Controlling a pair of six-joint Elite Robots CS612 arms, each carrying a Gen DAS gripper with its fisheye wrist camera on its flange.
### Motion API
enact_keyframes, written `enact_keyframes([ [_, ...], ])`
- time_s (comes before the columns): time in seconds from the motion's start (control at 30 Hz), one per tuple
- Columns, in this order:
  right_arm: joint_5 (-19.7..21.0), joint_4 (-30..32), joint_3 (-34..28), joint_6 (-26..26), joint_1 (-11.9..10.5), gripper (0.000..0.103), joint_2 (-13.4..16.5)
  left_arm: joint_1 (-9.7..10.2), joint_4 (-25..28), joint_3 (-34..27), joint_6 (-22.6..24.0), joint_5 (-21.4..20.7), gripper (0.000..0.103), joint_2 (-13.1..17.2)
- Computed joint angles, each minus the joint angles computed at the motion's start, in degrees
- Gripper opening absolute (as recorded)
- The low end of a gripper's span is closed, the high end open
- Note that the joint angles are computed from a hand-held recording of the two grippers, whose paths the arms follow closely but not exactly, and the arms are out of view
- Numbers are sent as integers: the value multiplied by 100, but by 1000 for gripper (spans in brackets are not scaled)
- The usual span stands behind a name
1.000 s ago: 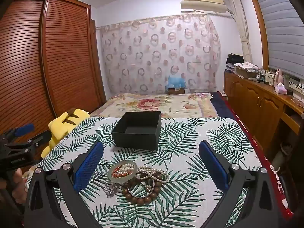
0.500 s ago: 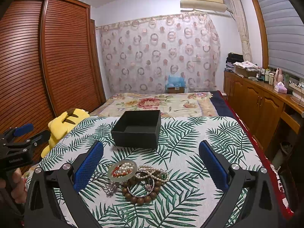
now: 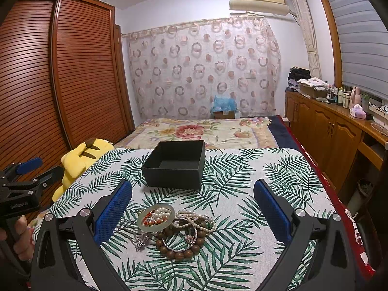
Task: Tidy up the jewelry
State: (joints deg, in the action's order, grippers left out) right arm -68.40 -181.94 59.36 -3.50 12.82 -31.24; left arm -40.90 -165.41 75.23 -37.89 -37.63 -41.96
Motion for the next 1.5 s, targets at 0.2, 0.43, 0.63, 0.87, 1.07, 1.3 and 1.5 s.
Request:
enact_keyframes([
  [0.2,-4,-1,1,1,1,101,-3,-2,-3,-1,-5,-5,96,1],
  [0.43,-4,0,2,0,2,101,0,3,-8,2,-1,-6,96,0],
  [0.63,-5,-3,1,5,2,101,2,2,-16,2,1,-9,96,1],
  [0.87,2,-5,5,12,0,101,0,-26,46,-44,-30,12,96,7],
  [1.07,2,-7,4,8,-1,101,1,-33,65,-63,-41,14,96,12],
  [1.3,-2,-4,8,5,0,101,-2,-29,54,-53,-36,15,96,9],
  [1.5,-2,8,0,7,1,101,1,-33,72,-61,-49,6,96,10],
])
